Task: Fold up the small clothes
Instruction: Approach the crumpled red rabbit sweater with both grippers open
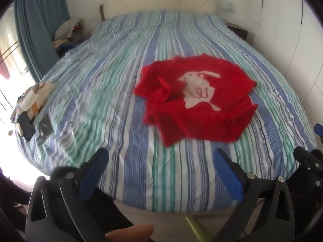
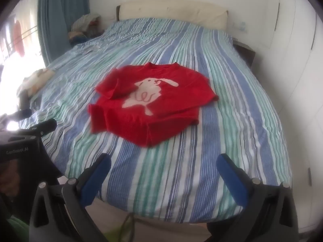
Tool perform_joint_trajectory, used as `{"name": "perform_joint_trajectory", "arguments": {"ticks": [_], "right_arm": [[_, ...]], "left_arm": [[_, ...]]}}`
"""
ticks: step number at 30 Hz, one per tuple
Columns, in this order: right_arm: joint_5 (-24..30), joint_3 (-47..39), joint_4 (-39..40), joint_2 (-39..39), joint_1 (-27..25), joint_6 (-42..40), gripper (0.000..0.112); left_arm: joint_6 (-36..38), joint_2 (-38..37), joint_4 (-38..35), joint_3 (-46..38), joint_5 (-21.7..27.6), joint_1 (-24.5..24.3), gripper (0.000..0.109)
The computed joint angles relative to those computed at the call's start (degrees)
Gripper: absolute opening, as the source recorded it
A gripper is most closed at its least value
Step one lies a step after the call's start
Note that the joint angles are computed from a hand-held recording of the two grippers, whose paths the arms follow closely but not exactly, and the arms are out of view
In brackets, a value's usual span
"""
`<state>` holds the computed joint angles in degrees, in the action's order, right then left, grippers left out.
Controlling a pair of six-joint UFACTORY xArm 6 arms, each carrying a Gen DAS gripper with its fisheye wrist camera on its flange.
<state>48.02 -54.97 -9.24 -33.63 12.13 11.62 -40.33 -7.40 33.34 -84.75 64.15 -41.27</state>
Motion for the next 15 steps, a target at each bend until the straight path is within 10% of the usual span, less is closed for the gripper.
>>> {"name": "perform_joint_trajectory", "arguments": {"ticks": [15], "right_arm": [[4.3,-3.5,-2.6,1.7,-1.6,2.6,0.103]], "left_arm": [[4.0,6.4,-7.1,-8.6,-0.5,4.2,0.103]]}}
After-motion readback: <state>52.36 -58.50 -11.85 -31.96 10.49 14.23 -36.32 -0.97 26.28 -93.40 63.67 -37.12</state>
